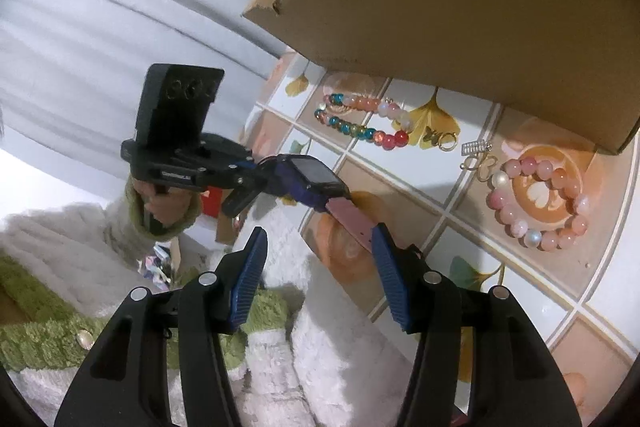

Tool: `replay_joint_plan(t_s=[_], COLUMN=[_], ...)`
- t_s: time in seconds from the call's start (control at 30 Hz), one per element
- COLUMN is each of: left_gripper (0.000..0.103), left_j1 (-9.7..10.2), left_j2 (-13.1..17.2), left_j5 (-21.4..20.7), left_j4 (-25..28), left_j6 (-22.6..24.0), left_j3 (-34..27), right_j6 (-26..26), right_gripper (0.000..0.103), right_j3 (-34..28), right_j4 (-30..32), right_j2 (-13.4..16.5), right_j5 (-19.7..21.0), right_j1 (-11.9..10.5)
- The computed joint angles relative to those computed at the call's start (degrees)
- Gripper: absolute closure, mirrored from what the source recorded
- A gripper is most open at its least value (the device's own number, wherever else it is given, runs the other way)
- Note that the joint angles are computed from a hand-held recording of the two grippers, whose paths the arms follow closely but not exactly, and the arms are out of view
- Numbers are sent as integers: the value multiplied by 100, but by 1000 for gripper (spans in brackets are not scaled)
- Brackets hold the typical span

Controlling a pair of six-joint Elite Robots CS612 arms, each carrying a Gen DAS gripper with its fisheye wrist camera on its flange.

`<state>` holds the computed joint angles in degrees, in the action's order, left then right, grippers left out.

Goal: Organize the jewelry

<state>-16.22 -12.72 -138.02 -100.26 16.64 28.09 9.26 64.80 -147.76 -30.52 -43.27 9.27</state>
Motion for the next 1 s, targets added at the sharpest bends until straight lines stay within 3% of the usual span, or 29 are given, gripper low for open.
replay_joint_plan(t_s=[0.13,0.23,0.33,0.5,0.57,0.67,0.8,0.93,1.0], left_gripper=[99,98,93,76,62,55,50,49,49], left_j1=[24,-21,-42,-70,-113,-180,-274,-286,-293], left_j2=[248,96,56,-352,-562,-749,-913,-1002,-1035], left_j5=[-26,460,654,1285,1686,2084,2604,2775,2828], left_j4=[368,-35,-192,-1558,-2294,-2950,-3643,-4119,-4508], left_j6=[-172,-174,-172,-267,-196,37,270,450,536], left_j3=[-468,-219,-156,719,1168,1584,2022,2297,2436], right_j6=[97,118,161,210,189,90,-101,-657,-868], right_gripper=[50,50,50,50,50,50,50,50,50], right_j3=[-93,-135,-153,-159,-196,-305,-396,-428,-459], right_j4=[-96,-91,-69,-53,1,147,242,241,217], right_j2=[97,124,135,113,107,97,57,-14,-24], right_j5=[61,43,-4,-197,-370,-849,-1849,-2905,-3241], right_j1=[12,22,32,43,64,134,295,533,620])
